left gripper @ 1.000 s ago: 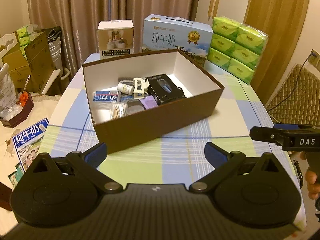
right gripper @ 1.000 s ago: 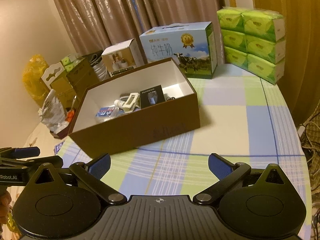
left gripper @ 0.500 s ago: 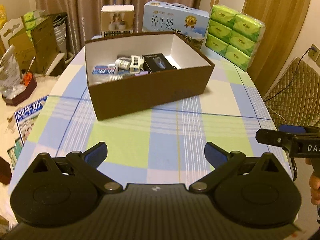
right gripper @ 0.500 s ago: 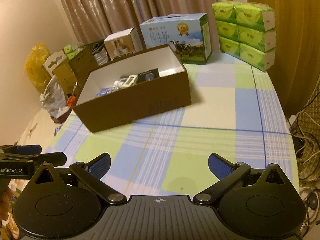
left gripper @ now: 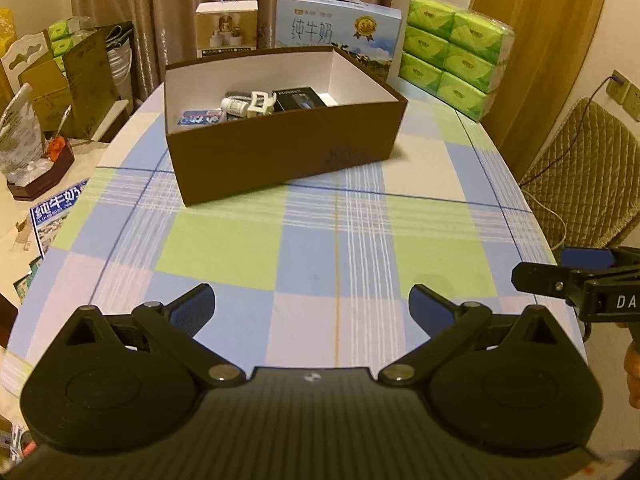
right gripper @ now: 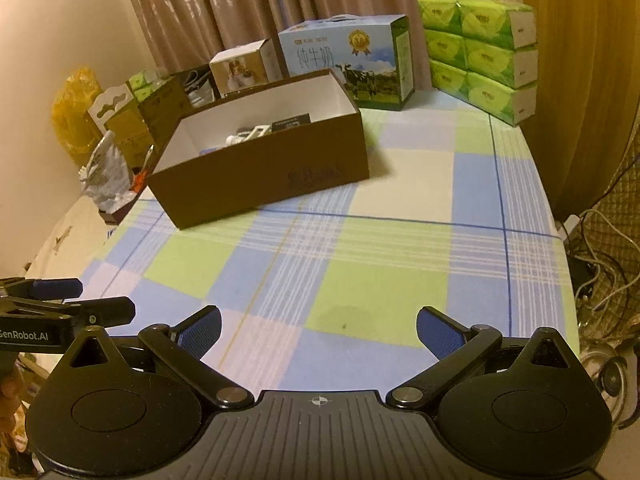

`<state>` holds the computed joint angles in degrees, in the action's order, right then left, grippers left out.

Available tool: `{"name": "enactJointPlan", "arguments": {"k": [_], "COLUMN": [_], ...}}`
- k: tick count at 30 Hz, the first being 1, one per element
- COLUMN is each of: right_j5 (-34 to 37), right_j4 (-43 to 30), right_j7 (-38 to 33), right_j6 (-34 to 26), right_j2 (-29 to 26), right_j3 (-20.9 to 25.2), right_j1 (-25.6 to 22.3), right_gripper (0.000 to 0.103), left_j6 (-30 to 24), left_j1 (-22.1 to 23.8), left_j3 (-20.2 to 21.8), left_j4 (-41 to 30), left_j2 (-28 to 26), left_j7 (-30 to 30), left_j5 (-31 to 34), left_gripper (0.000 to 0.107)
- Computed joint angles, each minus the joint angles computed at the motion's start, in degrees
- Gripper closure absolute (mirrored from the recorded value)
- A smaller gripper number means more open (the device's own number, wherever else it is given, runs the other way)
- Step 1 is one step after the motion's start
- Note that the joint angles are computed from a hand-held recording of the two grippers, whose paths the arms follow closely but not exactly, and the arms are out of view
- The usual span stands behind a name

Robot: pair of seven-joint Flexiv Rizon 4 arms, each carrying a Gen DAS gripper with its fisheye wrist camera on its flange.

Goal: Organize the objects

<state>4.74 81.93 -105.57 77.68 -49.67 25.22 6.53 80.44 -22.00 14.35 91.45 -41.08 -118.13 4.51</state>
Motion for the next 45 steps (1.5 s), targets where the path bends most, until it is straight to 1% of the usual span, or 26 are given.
{"name": "enactJointPlan", "arguments": {"k": [6, 16, 45], "right_j5": [0.2, 0.2, 0.7], "right_j4": [1.9, 3.2, 2.9], "right_j7": [-0.4, -0.8, -1.5], "right_j6": [0.5, 0.6, 0.1], "right_j2": [0.8, 1.2, 1.0], "right_j3": [0.2, 0.5, 0.6], "right_j1": [-0.7, -1.4, -1.7], "right_gripper": [0.002, 0.002, 0.002], "left_j6": [0.4, 0.1, -0.9], "left_j1": [-1.0, -2.3, -2.4], "left_j3": [0.3, 1.0, 0.7], "left_j4": [1.0, 1.4, -0.4], "left_j2": [0.2, 0.4, -0.2], "left_j7": [-1.2, -2.8, -3.7], "left_j5": [0.2, 0.8, 2.5], "left_gripper": [0.005, 0.005, 0.005]}}
